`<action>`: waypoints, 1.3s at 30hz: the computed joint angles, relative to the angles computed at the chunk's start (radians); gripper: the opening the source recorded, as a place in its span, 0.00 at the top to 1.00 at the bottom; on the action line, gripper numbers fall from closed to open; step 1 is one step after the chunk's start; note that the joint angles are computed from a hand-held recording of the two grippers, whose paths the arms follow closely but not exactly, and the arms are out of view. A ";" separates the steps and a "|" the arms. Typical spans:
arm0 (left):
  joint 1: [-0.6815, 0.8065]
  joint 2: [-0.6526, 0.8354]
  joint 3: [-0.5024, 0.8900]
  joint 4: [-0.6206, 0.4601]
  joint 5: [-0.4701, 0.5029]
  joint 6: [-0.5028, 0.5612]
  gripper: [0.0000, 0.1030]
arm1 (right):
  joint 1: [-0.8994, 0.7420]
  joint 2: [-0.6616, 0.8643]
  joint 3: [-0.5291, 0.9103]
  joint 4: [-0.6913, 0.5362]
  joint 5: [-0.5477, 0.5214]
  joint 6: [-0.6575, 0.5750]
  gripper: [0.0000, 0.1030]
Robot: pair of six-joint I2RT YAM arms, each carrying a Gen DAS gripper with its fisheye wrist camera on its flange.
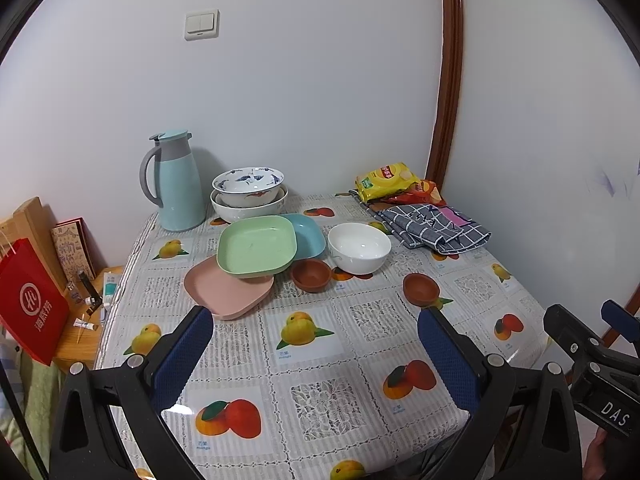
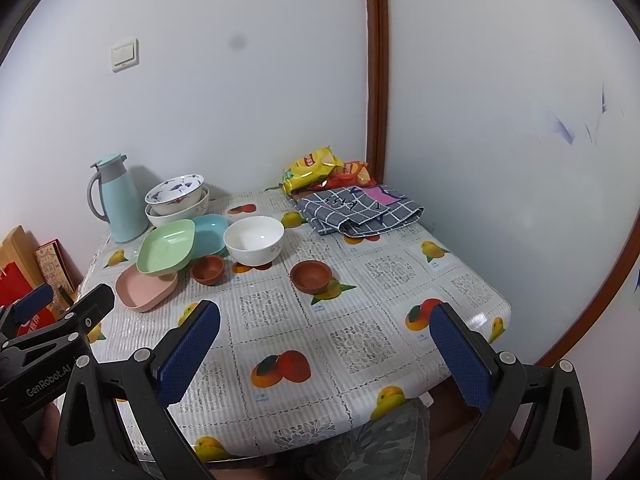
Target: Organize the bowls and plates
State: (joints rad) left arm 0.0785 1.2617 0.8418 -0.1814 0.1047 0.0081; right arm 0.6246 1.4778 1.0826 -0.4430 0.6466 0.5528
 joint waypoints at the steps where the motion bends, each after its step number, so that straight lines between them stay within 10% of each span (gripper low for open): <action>1: 0.001 -0.001 -0.001 0.000 0.002 0.002 0.00 | 0.000 -0.001 -0.001 0.002 -0.001 -0.001 0.00; 39: 0.005 -0.018 -0.023 0.011 0.003 0.006 0.00 | 0.019 -0.026 -0.026 0.022 0.008 0.007 0.00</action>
